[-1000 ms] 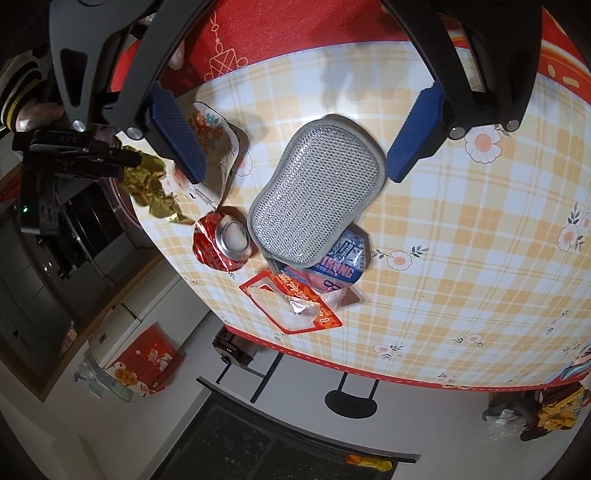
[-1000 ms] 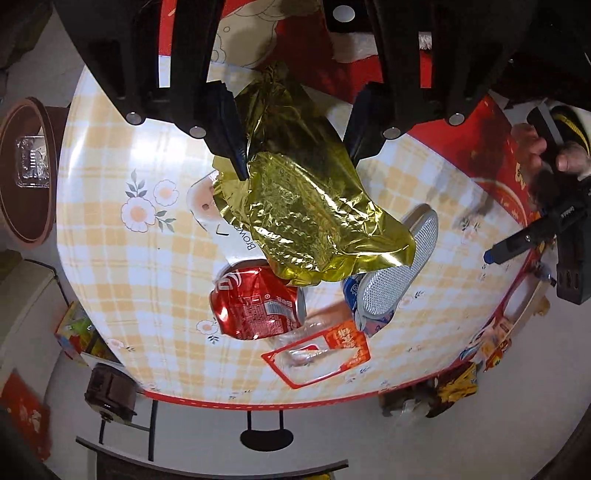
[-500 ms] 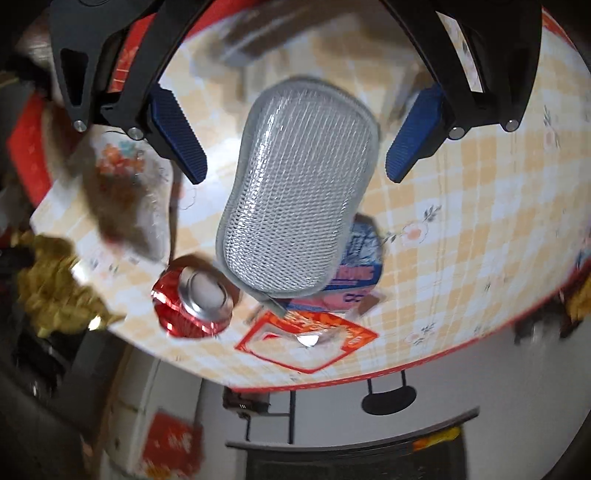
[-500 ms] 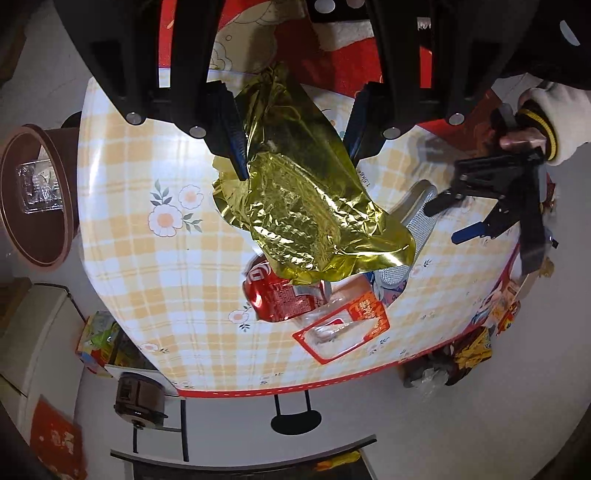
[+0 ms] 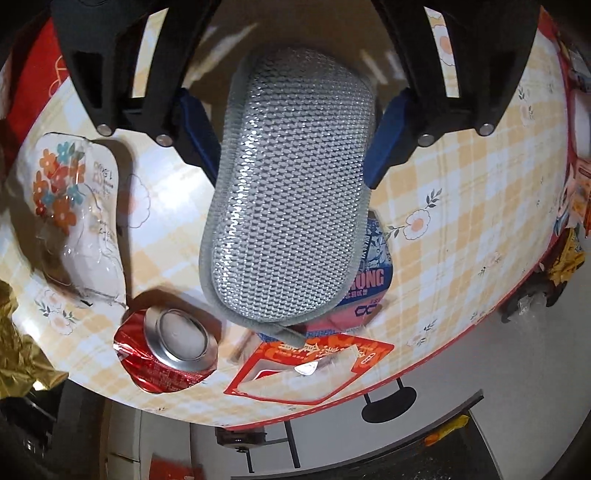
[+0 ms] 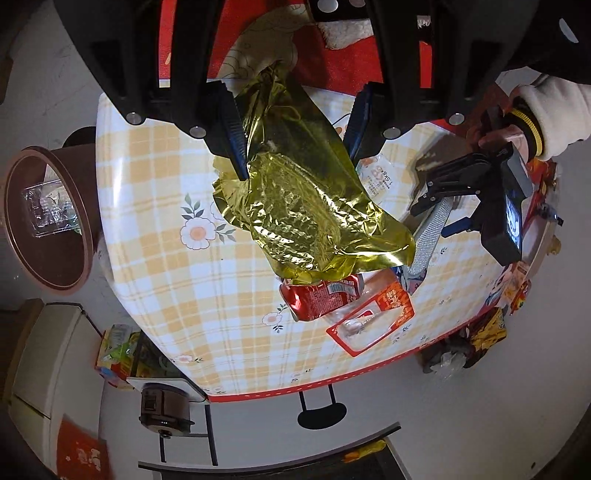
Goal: Collect trash
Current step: 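Carry both items to the bin and open the right gripper over it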
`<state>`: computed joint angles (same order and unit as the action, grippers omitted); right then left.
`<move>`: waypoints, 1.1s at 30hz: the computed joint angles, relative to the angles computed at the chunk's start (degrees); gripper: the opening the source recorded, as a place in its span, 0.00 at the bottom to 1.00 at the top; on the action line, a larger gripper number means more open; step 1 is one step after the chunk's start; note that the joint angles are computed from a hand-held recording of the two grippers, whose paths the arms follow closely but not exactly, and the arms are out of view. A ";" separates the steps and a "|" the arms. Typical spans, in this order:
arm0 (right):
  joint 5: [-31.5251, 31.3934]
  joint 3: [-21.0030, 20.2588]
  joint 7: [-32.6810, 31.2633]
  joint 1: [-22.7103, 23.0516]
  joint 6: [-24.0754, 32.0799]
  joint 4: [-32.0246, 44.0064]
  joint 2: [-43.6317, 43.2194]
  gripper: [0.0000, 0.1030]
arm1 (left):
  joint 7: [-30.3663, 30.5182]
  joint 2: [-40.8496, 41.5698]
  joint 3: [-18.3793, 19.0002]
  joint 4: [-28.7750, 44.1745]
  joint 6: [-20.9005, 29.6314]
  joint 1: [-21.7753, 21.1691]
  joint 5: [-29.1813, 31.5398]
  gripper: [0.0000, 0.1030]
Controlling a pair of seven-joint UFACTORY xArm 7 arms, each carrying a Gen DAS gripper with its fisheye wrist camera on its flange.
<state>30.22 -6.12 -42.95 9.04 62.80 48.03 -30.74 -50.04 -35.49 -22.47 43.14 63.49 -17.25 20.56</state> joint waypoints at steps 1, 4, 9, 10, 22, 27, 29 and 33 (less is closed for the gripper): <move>0.06 -0.08 -0.10 0.01 0.10 0.10 0.01 0.47 | -0.10 -0.35 0.02 -0.06 0.13 0.00 0.04 0.61; 0.68 -0.08 -0.44 0.30 -0.01 0.55 0.31 0.47 | 0.39 -4.29 1.53 -1.61 -2.29 -0.45 -1.14 0.37; 2.19 -0.12 -0.94 0.81 -0.43 1.23 0.65 0.47 | -0.79 -12.28 3.88 -2.68 -2.82 1.69 -4.69 0.22; 2.38 -0.10 -0.95 0.83 -0.51 1.29 0.63 0.47 | -0.86 -13.37 3.72 -2.52 -2.59 2.45 -5.01 0.22; 5.21 -0.86 -0.32 0.77 -3.17 4.19 1.11 0.47 | -0.54 -19.82 2.88 3.16 -3.93 9.98 -7.76 0.22; 5.26 -2.05 0.76 -0.66 -5.88 4.97 0.43 0.47 | 0.54 -16.62 3.20 6.88 -6.91 10.94 -9.69 0.22; 5.46 -3.01 0.95 -1.16 -6.54 5.21 -0.06 0.47 | 1.47 -13.66 2.88 9.22 -8.03 11.07 -10.13 0.22; 5.55 -5.28 0.44 -2.18 -6.62 6.15 0.00 0.47 | 1.91 -7.72 1.65 14.06 -10.35 11.42 -9.98 0.22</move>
